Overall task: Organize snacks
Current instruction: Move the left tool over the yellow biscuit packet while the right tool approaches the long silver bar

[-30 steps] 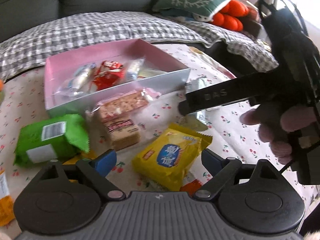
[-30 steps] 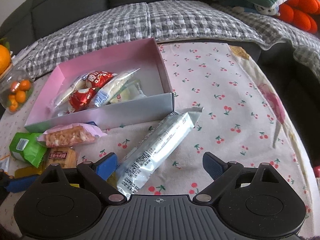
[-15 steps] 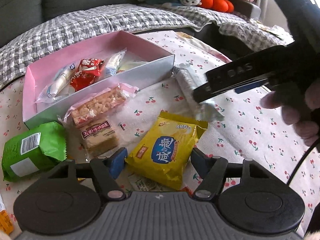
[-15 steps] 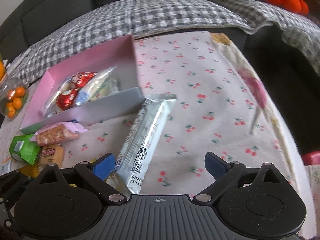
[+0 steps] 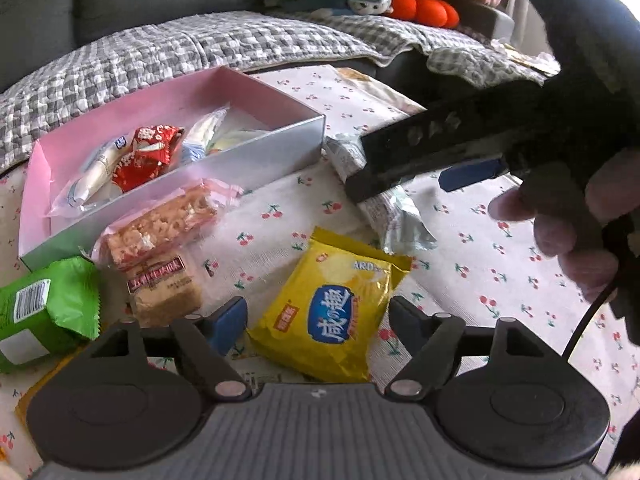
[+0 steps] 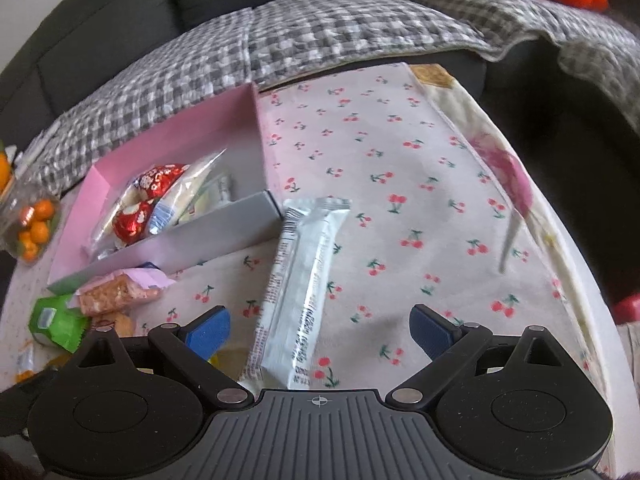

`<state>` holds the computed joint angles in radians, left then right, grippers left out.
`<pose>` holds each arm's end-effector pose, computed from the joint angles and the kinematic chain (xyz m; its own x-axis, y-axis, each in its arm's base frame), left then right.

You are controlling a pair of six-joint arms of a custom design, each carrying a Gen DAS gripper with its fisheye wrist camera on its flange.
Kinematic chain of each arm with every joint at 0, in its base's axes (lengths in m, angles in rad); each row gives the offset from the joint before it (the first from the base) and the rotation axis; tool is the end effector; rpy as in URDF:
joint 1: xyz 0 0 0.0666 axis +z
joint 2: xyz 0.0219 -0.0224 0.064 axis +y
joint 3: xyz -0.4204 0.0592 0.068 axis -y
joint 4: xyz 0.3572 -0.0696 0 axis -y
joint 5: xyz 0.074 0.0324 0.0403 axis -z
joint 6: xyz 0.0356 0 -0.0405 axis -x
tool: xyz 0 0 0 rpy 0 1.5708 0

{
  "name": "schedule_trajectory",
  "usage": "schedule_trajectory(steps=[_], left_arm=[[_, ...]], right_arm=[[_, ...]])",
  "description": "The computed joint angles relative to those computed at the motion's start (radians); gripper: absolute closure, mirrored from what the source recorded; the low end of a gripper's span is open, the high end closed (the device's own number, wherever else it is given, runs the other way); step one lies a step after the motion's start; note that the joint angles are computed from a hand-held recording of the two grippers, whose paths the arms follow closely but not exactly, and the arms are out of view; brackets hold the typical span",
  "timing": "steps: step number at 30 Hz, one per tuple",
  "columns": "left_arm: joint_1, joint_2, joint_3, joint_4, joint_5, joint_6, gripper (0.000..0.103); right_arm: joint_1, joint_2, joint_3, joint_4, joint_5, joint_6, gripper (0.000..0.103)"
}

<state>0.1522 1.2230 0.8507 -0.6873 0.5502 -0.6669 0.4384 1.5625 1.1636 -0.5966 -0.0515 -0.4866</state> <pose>0.3253 0.0307 0.3280 -0.6009 0.4413 -0.6665 0.6304 0.7743 -0.0557 0.4295 0.2029 0.3208 -0.8816 0.1025 -0.4607 -0.0419 0.9553 0.2926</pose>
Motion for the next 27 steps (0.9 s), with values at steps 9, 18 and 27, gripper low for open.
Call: schedule_trajectory(steps=[9, 18, 27], left_arm=[[-0.039, -0.042, -0.049, 0.095, -0.082, 0.066, 0.039], [-0.027, -0.05, -0.064, 0.102, -0.05, 0.029, 0.031], [-0.01, -0.042, -0.08, 0.127, -0.046, 0.022, 0.0]], right_arm=[[0.023, 0.001, -0.017, -0.043, 0.109, 0.142, 0.005], [-0.001, -0.027, -0.075, 0.033, 0.091, 0.185, 0.0], [0.005, -0.049, -0.126, 0.117, 0.106, 0.194, 0.0]])
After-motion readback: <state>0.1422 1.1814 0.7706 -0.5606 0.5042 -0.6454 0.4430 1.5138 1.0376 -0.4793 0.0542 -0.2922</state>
